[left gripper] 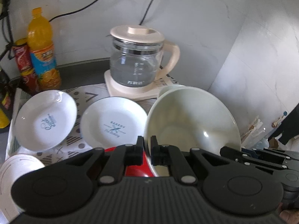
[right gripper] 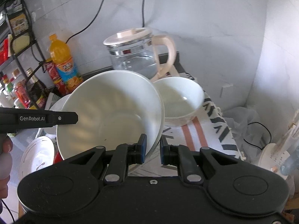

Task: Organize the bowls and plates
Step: 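Lift the white bowl with both grippers, lower it into the red bowl, open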

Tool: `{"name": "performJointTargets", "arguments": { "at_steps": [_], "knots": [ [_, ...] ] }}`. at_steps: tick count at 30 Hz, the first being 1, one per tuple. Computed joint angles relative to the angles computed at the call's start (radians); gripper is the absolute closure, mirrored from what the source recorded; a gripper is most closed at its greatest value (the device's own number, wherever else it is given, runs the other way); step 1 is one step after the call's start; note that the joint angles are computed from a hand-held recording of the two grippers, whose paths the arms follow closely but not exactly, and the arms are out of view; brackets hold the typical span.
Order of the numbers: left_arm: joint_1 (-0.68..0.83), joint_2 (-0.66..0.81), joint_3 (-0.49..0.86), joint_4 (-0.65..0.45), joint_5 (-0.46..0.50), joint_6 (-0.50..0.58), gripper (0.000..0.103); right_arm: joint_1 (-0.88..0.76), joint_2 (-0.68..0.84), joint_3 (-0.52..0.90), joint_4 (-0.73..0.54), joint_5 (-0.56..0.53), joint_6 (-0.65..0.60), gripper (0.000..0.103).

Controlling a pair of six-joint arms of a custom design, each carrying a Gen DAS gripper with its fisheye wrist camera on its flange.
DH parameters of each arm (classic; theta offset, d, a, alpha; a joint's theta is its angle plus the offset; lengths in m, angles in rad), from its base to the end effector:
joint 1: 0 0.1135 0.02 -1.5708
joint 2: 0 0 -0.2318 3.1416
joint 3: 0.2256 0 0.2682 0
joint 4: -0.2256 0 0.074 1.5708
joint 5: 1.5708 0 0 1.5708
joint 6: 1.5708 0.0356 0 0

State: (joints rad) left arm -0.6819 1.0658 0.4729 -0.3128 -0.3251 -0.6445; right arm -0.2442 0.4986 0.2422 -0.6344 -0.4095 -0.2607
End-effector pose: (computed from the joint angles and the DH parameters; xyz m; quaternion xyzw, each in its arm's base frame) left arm 0.1816 -0.1328 0.1353 -0.0354 0.9336 -0.0778 0.3480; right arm 0.1505 -0.0229 0.1332 -0.0754 0.9225 0.1041 0.3641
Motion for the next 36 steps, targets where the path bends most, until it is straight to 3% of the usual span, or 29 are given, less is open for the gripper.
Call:
{"name": "performJointTargets", "arguments": {
  "at_steps": [9, 20, 36],
  "knots": [
    [0.005, -0.188, -0.095, -0.134, -0.038, -0.065, 0.098, 0.14, -0.04, -0.023, -0.018, 0.032, 0.039, 0.088],
    [0.024, -0.294, -0.166, -0.243, -0.029, -0.134, 0.098, 0.284, 0.031, -0.032, 0.015, 0.088, 0.067, 0.088],
    [0.117, -0.21, -0.243, -0.182, 0.077, -0.15, 0.097, 0.434, 0.284, -0.01, 0.168, 0.184, 0.095, 0.088]
  ]
}}
